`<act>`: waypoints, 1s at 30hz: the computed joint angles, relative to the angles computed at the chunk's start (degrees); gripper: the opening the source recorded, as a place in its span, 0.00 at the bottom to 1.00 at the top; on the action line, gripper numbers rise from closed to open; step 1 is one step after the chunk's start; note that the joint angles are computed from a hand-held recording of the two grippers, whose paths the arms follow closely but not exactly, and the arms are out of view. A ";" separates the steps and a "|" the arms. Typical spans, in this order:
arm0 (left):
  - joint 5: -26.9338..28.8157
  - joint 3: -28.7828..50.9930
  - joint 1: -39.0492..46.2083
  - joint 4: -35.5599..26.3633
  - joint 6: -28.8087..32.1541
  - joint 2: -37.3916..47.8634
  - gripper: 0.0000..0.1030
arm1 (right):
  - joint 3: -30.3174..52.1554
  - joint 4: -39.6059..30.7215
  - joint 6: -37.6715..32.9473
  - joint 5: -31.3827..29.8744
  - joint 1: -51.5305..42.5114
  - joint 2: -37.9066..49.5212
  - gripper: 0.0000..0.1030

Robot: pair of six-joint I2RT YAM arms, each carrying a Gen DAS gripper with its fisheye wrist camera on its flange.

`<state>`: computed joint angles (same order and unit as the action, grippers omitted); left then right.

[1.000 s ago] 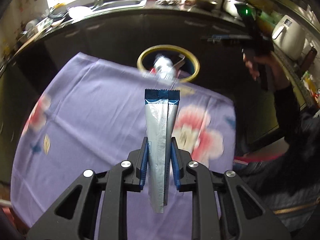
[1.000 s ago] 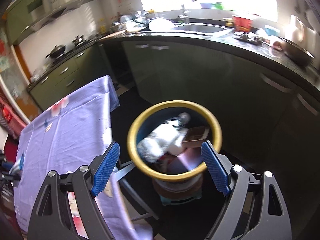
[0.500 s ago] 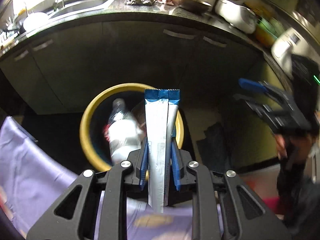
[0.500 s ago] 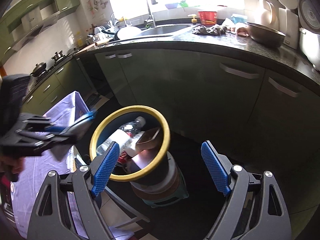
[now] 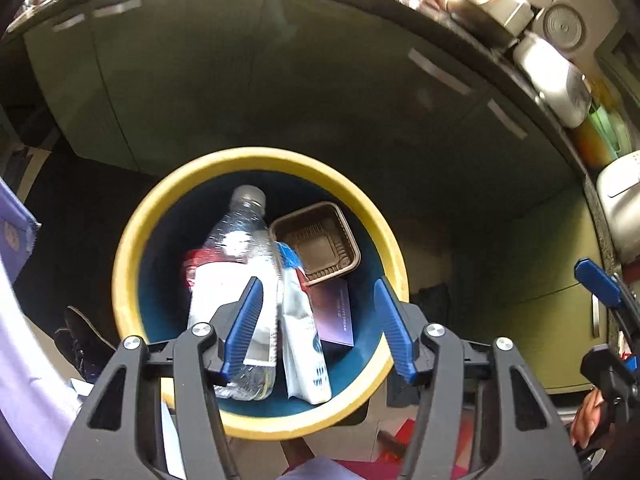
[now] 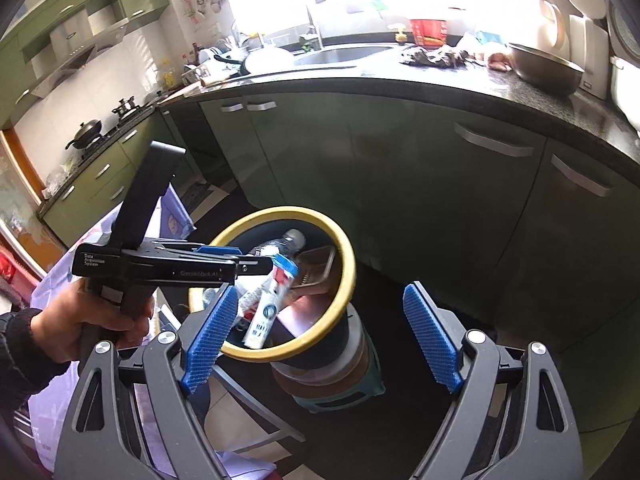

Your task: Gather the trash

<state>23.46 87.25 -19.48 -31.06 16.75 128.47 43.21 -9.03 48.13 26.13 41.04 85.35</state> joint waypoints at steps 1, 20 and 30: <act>0.44 -2.78 0.98 1.56 0.04 -2.64 0.55 | 0.08 -0.02 -0.09 0.05 0.22 -0.16 0.82; 9.22 -49.37 66.39 20.01 16.73 -56.45 0.94 | 23.86 -1.25 -4.51 5.17 20.15 20.39 0.95; 21.33 -44.62 89.15 10.95 31.18 -49.23 0.94 | 34.27 -11.27 -2.46 14.20 27.69 25.67 0.95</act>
<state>44.79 42.63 69.67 -20.12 47.93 79.25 77.48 -20.30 45.67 40.33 68.73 111.02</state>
